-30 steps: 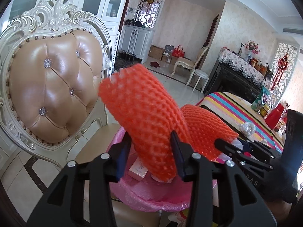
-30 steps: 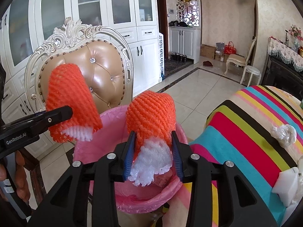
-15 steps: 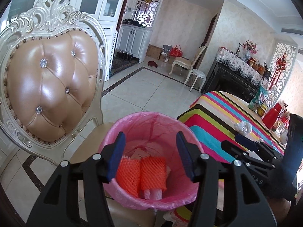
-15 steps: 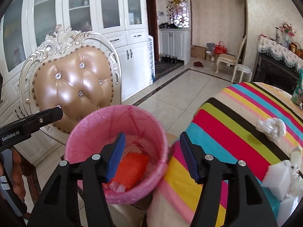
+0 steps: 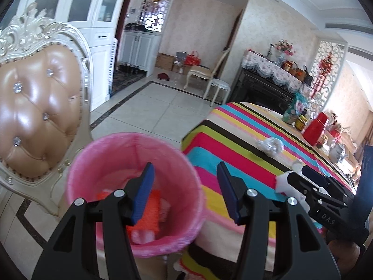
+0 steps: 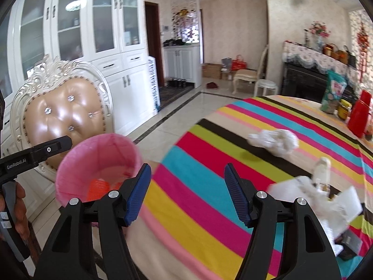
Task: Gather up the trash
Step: 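Move both tools back over the table toward the white foam pieces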
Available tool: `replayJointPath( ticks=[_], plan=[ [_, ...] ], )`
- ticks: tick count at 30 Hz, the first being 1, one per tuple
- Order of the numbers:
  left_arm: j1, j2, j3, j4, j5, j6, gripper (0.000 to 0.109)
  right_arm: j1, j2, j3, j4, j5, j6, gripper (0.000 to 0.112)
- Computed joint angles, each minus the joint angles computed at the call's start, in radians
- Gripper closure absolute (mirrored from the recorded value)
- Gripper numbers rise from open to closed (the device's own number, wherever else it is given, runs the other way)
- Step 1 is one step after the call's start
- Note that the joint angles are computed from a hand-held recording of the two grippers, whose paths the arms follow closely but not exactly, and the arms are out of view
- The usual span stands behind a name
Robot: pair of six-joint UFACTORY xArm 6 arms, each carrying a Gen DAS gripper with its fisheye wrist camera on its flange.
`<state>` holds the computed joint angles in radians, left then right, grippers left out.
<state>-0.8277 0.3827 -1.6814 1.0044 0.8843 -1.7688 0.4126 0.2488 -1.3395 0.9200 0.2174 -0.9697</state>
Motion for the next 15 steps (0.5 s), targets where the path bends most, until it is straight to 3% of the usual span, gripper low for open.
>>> replayJointPath(
  ticks=[9, 15],
  plan=[
    [-0.029, 0.236, -0.334, -0.082, 0.006, 0.159, 0.055, -0.127, -0.068, 0.081, 0.083, -0.012, -0.092, 0.050],
    [-0.049, 0.445, -0.651, -0.163, 0.053, 0.296, 0.053, -0.204, -0.087, 0.115, 0.105, -0.023, -0.118, 0.049]
  ],
)
